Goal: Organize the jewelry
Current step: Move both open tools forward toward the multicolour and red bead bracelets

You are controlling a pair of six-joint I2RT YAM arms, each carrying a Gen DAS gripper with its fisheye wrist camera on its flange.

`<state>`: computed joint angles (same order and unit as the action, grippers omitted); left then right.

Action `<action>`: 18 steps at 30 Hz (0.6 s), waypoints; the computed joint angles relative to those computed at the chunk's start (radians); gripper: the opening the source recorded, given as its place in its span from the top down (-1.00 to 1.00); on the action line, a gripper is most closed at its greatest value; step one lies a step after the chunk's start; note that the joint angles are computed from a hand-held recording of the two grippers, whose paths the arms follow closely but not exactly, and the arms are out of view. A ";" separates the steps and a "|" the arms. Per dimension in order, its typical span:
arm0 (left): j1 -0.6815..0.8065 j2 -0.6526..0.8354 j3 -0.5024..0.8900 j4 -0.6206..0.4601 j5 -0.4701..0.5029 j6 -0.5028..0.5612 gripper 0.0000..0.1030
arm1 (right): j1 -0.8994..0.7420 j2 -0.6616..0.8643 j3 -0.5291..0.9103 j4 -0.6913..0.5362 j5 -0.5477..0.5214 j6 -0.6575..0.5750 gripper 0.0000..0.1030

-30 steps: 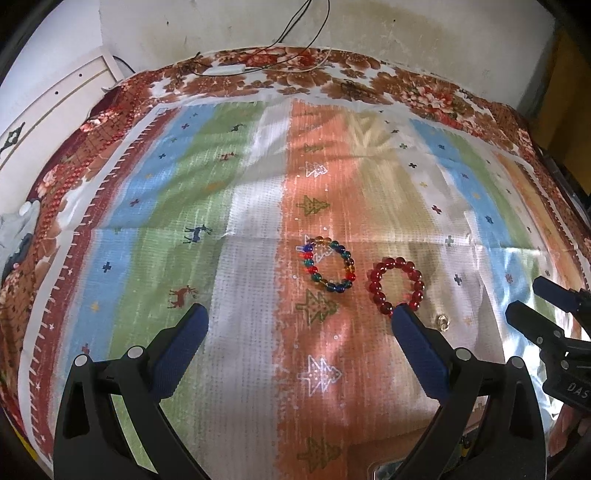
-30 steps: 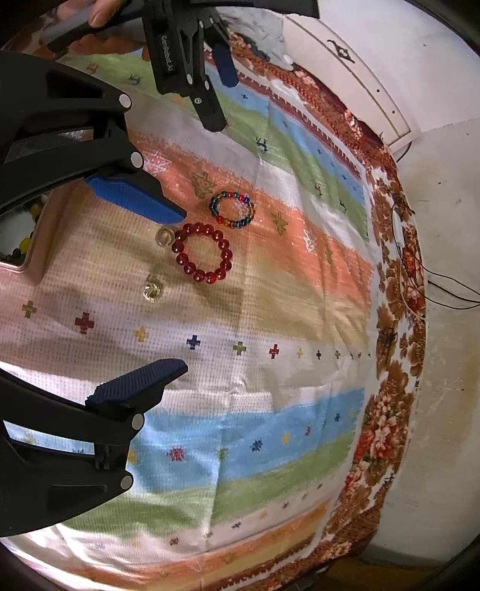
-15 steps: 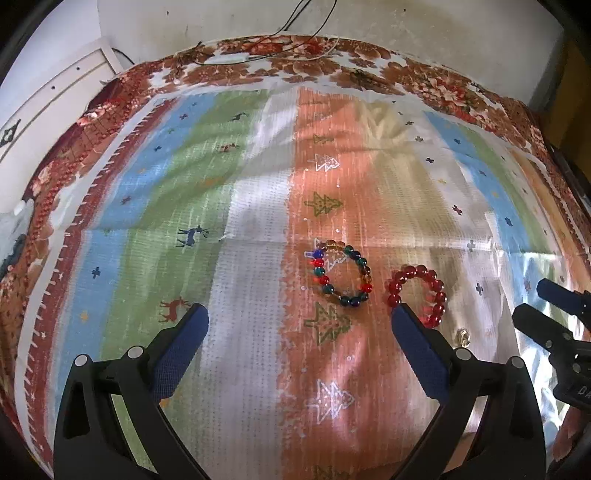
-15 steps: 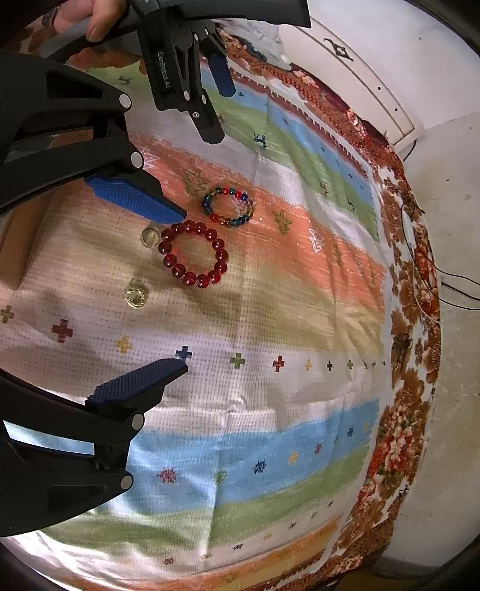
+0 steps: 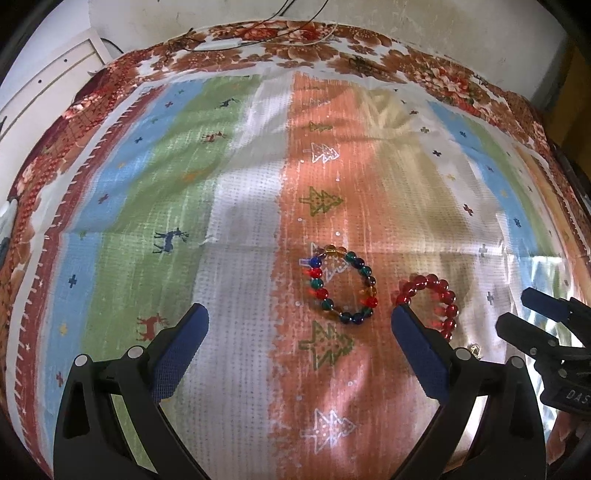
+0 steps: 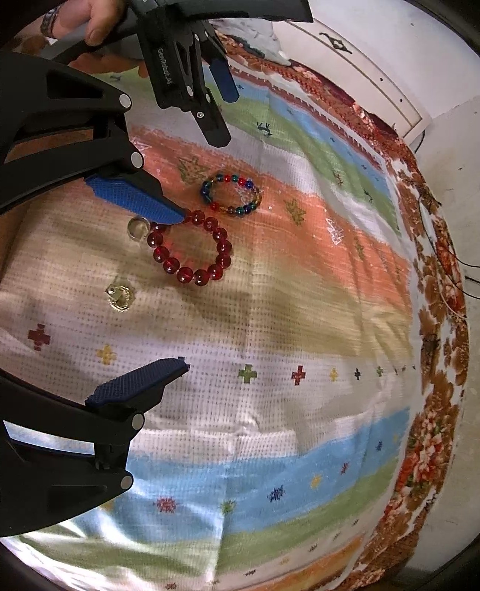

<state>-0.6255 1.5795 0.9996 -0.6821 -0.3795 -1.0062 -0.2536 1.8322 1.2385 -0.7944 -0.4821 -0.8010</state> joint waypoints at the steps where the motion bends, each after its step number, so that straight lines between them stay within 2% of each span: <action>1: 0.006 0.005 -0.002 0.008 0.007 0.002 -0.89 | 0.003 0.004 0.001 0.001 0.002 -0.002 -0.46; 6: 0.034 0.038 0.002 0.023 0.021 0.024 -0.86 | 0.027 0.032 0.020 0.013 0.026 0.002 -0.46; 11: 0.074 0.045 -0.026 0.077 0.077 0.028 -0.86 | 0.054 0.063 0.033 0.028 0.048 0.008 -0.46; 18: 0.093 0.099 -0.002 0.088 0.071 0.047 -0.85 | 0.092 0.087 0.025 0.068 0.080 0.014 -0.46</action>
<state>-0.5324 1.6784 0.9977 -0.5939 -0.3084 -0.9591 -0.1619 1.9192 1.2633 -0.7269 -0.4026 -0.7870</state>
